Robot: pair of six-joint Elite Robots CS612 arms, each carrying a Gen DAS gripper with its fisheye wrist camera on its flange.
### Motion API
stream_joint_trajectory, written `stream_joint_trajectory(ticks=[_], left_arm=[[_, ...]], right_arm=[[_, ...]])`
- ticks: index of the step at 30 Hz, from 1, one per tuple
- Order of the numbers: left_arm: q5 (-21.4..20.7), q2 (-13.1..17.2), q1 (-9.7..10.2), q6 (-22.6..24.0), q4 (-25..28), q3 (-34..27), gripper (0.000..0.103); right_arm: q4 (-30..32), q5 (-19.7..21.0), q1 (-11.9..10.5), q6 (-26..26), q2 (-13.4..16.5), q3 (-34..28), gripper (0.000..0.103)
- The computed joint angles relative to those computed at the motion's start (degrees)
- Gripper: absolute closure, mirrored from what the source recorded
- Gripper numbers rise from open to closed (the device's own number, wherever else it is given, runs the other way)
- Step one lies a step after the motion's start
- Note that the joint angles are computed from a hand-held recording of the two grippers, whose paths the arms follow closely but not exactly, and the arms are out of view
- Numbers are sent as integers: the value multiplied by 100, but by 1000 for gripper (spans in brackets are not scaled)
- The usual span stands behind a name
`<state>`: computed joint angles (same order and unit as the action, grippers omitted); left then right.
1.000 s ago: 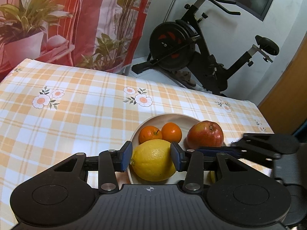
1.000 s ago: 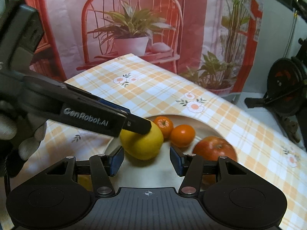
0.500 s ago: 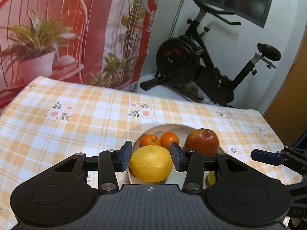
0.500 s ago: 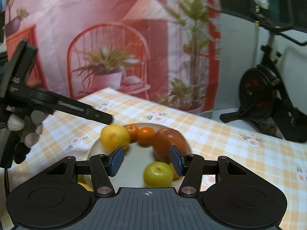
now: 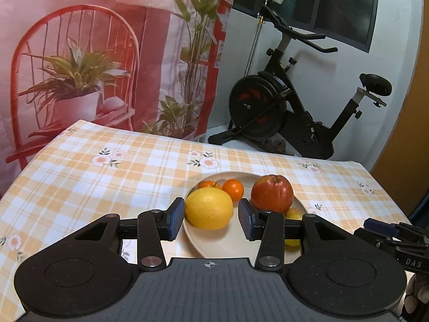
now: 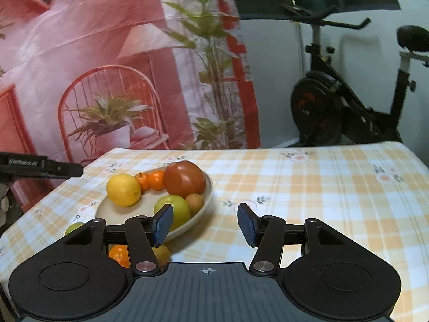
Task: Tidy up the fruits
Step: 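Open both grippers to release the yellow lemons onto the plate, then move both grippers back to the large red apple beside the plate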
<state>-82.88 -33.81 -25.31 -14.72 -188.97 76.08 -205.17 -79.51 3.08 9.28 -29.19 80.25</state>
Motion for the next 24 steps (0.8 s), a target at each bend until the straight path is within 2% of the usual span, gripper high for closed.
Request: stream_joint_trajectory(ticks=[10, 14, 24], left_arm=[[136, -213, -100, 44, -406, 439, 56], [151, -259, -148, 174, -557, 595, 56], [147, -314, -143, 40, -672, 794, 56]], right_arm=[[-104, -267, 150, 59, -188, 309, 53], [-111, -250, 198, -37, -273, 464, 53], [118, -265, 260, -115, -414, 669, 53]])
